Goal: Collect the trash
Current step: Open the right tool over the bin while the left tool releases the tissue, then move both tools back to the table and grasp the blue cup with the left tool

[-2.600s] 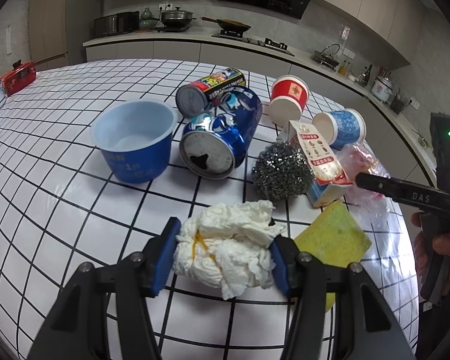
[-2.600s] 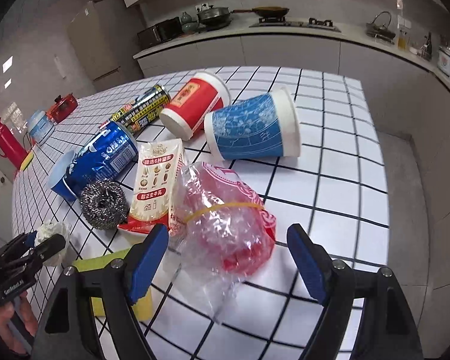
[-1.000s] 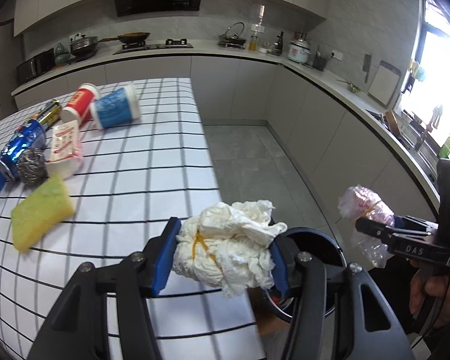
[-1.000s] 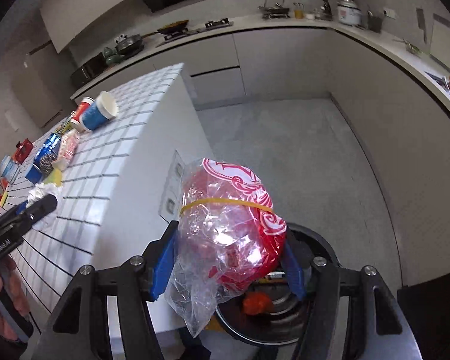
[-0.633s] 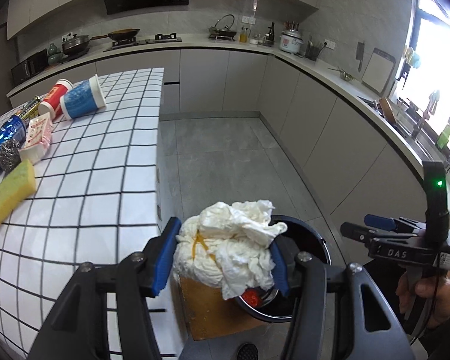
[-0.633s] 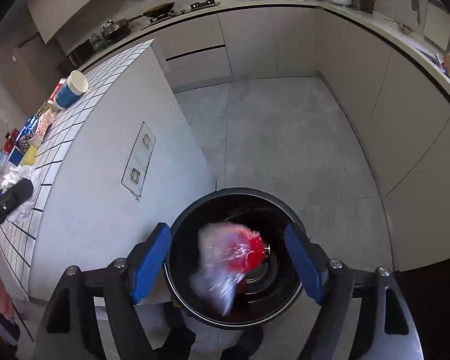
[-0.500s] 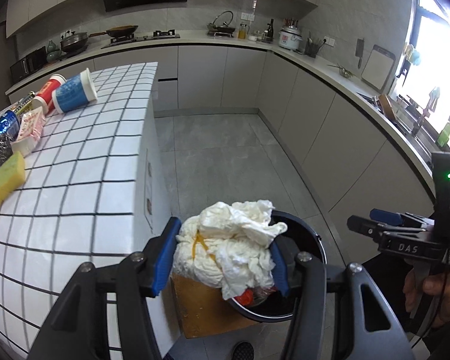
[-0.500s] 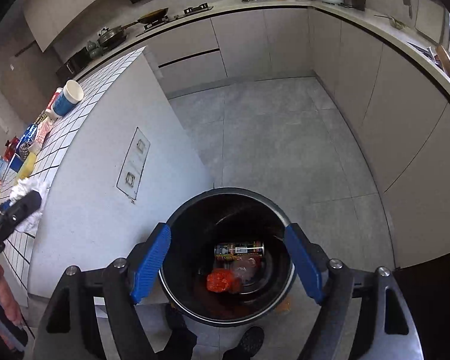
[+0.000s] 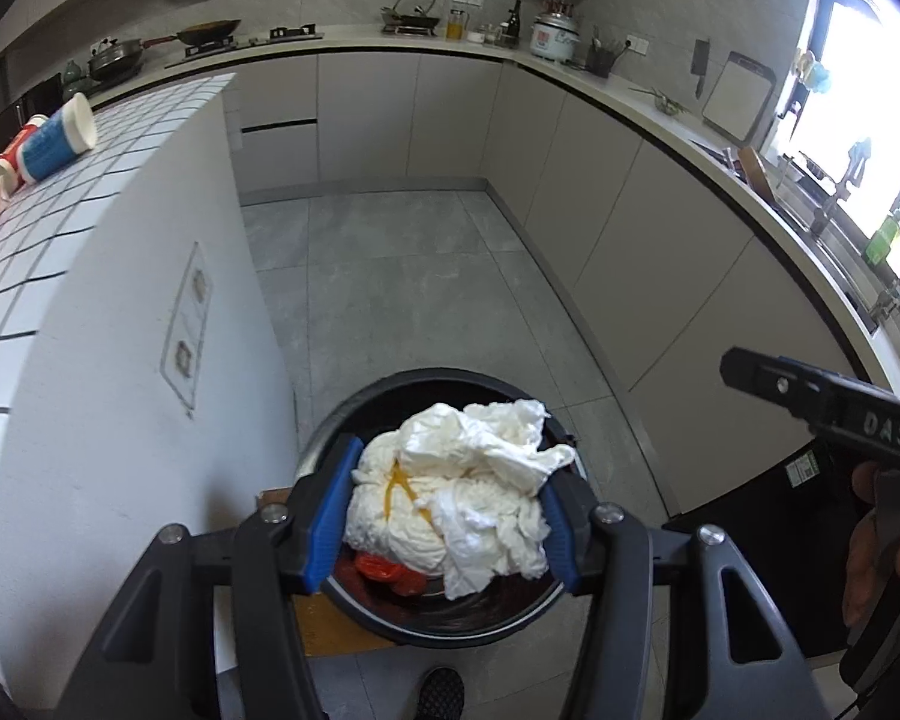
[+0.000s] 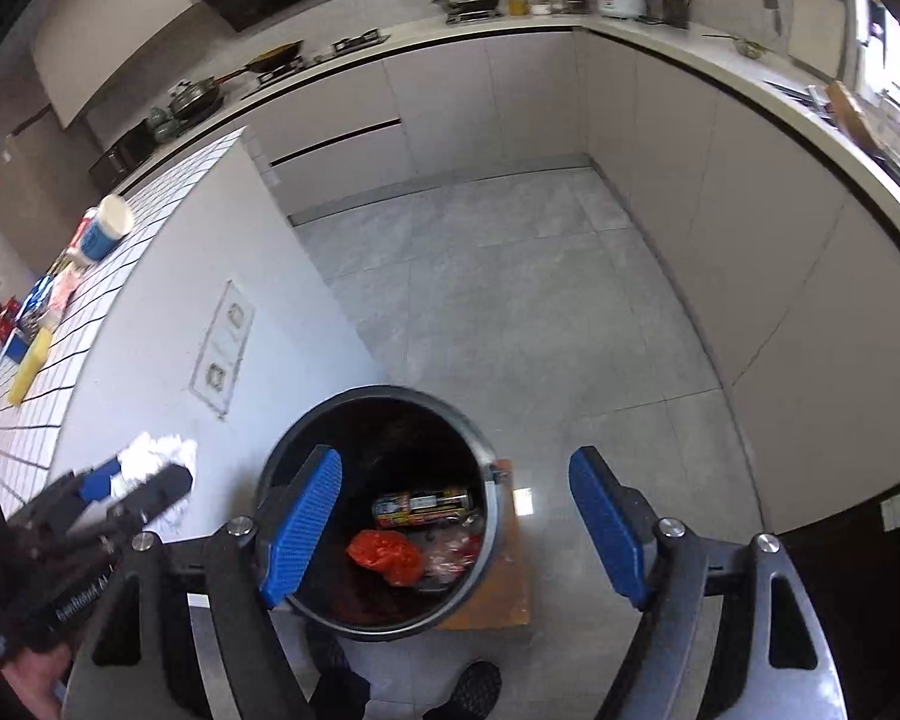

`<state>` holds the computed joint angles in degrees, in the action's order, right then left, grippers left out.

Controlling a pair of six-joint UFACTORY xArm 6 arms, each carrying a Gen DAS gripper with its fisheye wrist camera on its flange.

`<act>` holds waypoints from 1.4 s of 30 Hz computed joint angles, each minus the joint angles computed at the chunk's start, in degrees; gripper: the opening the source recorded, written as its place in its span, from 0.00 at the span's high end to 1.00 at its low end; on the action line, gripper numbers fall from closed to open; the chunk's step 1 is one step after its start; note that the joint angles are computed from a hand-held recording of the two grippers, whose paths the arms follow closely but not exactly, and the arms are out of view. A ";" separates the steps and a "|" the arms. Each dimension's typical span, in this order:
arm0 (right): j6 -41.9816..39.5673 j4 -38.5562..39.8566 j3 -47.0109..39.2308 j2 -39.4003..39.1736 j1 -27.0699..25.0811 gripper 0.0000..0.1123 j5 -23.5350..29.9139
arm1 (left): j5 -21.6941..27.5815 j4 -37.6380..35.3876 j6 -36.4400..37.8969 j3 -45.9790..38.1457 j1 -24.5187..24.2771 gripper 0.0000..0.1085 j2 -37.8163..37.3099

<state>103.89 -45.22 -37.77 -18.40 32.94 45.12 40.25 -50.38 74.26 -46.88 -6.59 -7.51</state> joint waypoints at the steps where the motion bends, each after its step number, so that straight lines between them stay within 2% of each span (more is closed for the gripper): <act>1: 0.45 0.21 0.13 -0.36 0.08 0.29 1.27 | -0.62 -0.33 0.15 0.74 -0.60 0.48 -0.57; 6: 2.20 0.66 3.14 -4.56 -0.87 0.29 2.72 | -3.11 -1.21 -0.61 2.55 -3.46 0.45 -0.93; 9: 1.61 0.92 4.02 -6.51 -0.40 0.29 4.29 | -4.66 1.61 -3.44 1.75 -5.89 0.18 2.72; 10: 1.59 0.99 4.25 -6.84 -0.42 0.29 4.25 | -6.36 3.74 -5.94 1.73 -6.61 0.17 3.52; 12: 1.22 1.47 4.54 -7.50 -0.37 0.29 4.49 | -4.90 3.78 -7.33 1.17 -5.88 0.17 3.43; 15: 0.69 1.48 4.06 -7.43 -0.62 0.29 4.54 | -5.65 3.77 -7.52 1.22 -5.28 0.15 1.96; 19: 0.43 1.12 3.16 -6.08 -1.74 0.28 1.95 | -4.13 5.38 -8.14 0.16 -2.53 0.15 -0.06; 25: -1.43 -0.56 -2.21 -0.60 -2.38 0.28 -1.66 | -0.45 3.48 -6.10 -4.30 4.91 0.14 -0.46; 28: -2.52 -1.50 -6.19 3.54 -2.68 0.29 -3.69 | -1.79 2.53 -4.65 -6.34 7.92 0.14 0.83; 37: -10.98 0.37 -23.38 18.74 -1.73 0.29 -6.12 | -2.63 2.29 -6.99 -15.45 16.25 0.14 8.24; 42: -16.68 2.25 -35.96 27.89 -0.21 0.29 -4.79 | -2.64 1.77 -7.71 -21.90 19.86 0.14 13.08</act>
<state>87.20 -42.97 -73.73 9.49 32.73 40.33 37.61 -48.61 66.55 -68.78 13.26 5.56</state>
